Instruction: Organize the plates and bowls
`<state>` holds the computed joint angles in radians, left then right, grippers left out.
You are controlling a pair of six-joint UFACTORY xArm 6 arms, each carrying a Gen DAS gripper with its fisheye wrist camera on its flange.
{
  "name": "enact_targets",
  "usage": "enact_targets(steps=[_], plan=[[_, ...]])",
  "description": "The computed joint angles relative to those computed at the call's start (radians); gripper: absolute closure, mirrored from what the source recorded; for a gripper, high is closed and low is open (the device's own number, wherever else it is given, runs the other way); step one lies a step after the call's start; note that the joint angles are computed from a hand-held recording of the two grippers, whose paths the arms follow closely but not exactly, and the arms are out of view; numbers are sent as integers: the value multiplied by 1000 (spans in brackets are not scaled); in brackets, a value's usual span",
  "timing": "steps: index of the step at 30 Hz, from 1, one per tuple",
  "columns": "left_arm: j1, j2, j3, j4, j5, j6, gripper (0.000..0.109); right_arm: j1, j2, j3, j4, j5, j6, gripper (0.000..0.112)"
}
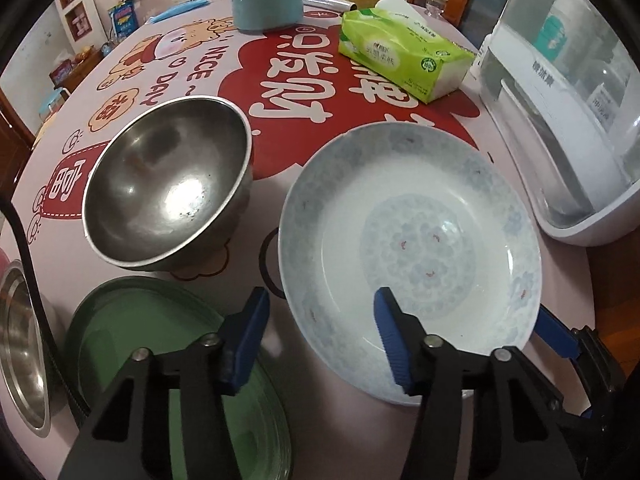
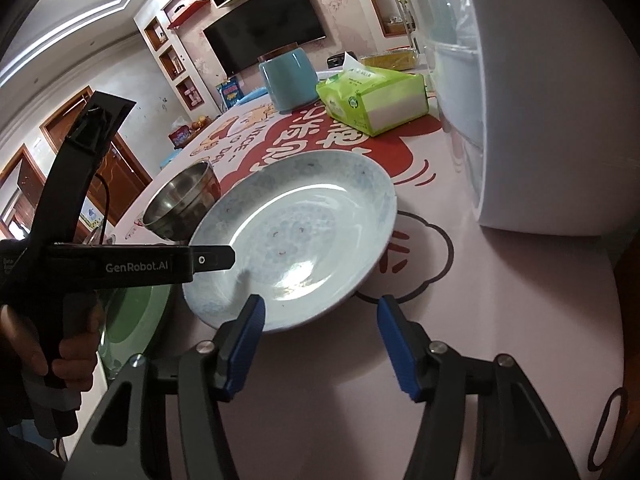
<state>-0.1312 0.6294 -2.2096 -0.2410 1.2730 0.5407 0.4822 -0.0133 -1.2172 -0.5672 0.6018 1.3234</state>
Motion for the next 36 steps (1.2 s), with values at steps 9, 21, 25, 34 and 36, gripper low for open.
enact_targets(steps=[9,21,25,34,36], plan=[[0,0,14,-27,-14,29,74,-6,12,-4,-2,-19,0,62],[-5,-18,34,-1,-9,34,74,-1,16,-19,24,11,2,71],[-6,-35,52,13,7,32,74,-2,12,-23,41,28,-15,75],[-5,-109,155,33,-16,40,75,-4,5,-24,88,44,-48,81],[-7,-141,204,38,-42,53,75,-6,2,-21,97,44,-50,83]])
